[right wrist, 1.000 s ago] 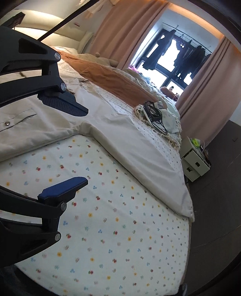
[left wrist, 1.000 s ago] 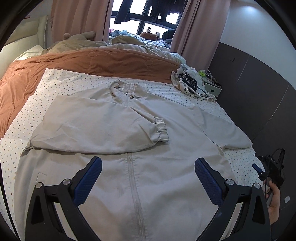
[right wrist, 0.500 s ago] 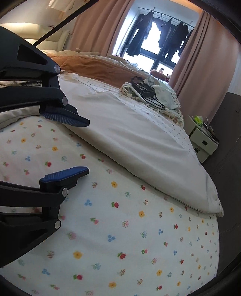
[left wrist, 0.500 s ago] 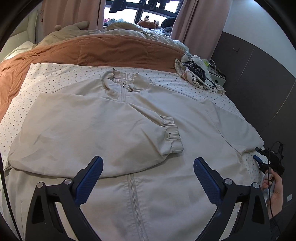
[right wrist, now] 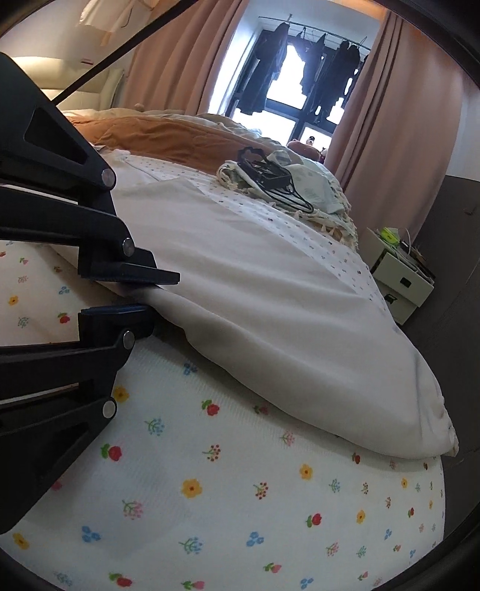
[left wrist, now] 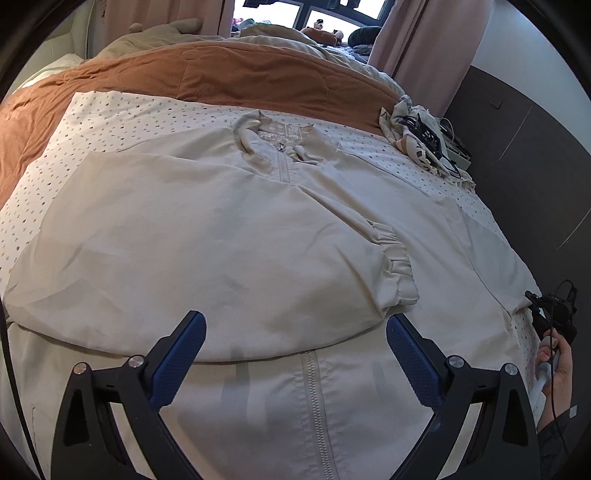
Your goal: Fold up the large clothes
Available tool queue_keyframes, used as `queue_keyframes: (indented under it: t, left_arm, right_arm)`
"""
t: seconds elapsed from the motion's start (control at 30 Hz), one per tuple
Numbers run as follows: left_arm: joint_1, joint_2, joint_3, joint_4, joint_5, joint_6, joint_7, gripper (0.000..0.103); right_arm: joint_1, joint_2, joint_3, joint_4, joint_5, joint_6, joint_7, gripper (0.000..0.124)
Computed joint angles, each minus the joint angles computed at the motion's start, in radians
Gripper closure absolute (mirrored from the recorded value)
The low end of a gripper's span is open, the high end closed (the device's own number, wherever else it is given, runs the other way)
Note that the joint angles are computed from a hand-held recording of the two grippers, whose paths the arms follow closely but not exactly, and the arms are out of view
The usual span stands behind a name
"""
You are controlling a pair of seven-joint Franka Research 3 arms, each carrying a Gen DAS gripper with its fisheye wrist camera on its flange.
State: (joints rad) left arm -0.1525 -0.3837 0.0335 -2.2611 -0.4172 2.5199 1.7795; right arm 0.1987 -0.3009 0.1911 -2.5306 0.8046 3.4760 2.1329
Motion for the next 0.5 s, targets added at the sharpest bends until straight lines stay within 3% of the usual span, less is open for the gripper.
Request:
queue_keyframes:
  t: [0.27, 0.43, 0.5]
  left_arm:
    - [-0.005, -0.022, 0.020, -0.014, -0.059, 0.000, -0.003, 0.003]
    - [-0.016, -0.043, 0.030, -0.022, -0.079, -0.006, 0.018, 0.003]
    - [-0.020, -0.049, 0.034, -0.025, -0.091, -0.005, 0.022, 0.003]
  right_arm:
    - [0.026, -0.077, 0.050, 0.009, -0.011, 0.099, -0.083, 0.122]
    - [0.054, -0.084, 0.077, 0.061, -0.012, 0.105, -0.158, 0.122]
    - [0.088, -0.075, 0.059, 0.077, -0.042, 0.109, -0.161, 0.122]
